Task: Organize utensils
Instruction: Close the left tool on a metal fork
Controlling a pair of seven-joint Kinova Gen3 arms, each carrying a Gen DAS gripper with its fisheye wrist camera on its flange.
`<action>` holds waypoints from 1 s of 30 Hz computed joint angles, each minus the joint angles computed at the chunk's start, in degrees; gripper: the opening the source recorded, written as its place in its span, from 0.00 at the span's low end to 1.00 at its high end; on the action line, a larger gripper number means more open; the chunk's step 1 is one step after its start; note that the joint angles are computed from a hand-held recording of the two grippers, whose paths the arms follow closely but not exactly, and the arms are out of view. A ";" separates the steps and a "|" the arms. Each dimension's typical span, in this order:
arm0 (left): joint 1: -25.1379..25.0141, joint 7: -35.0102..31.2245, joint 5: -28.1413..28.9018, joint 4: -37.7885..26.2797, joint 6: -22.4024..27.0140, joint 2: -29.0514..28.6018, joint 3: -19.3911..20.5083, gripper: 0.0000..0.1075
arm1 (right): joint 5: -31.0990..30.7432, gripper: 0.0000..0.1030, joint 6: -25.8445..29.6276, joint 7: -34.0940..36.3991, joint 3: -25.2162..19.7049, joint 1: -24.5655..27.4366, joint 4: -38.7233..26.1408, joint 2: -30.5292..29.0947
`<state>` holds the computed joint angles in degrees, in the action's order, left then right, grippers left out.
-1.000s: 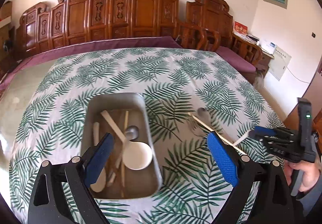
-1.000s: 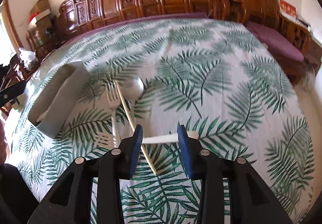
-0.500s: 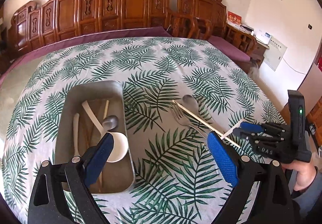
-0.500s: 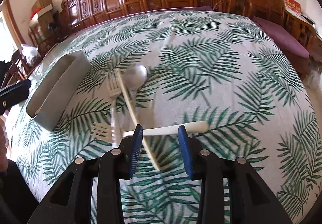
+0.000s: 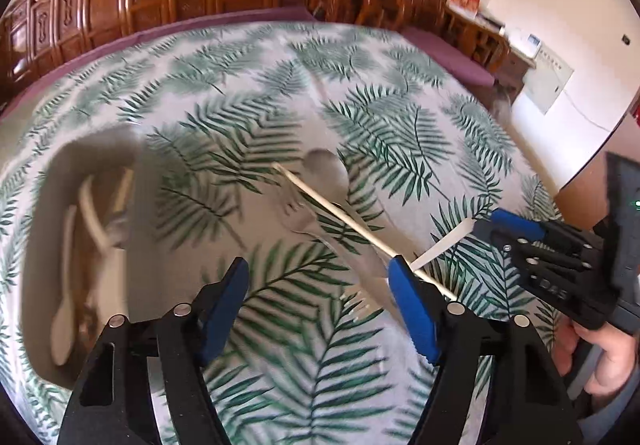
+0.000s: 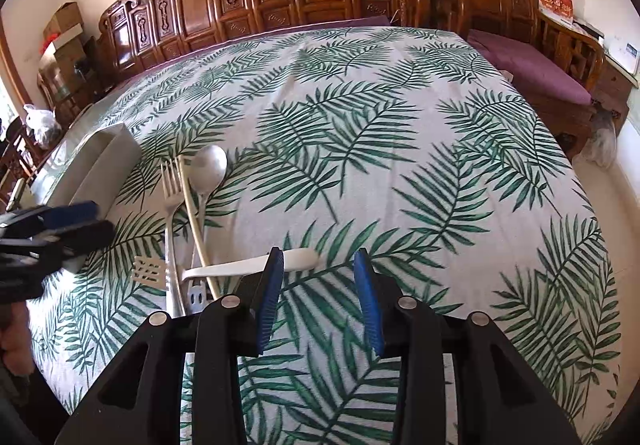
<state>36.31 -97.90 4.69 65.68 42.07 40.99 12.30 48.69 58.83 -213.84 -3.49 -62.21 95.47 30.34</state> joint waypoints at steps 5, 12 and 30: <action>5.37 4.78 -3.72 -9.77 7.75 5.59 -3.30 0.50 | 0.83 0.38 -0.13 -0.38 -0.06 -0.10 0.87 -0.60; 9.38 8.86 -8.72 -15.97 13.05 9.11 -6.21 0.38 | 3.28 0.38 -0.95 -3.60 -0.19 -0.32 2.27 -1.52; 4.35 6.04 -6.42 -10.55 9.94 6.18 -3.89 0.06 | 7.55 0.38 -3.29 -4.88 -0.55 -0.32 2.67 -1.62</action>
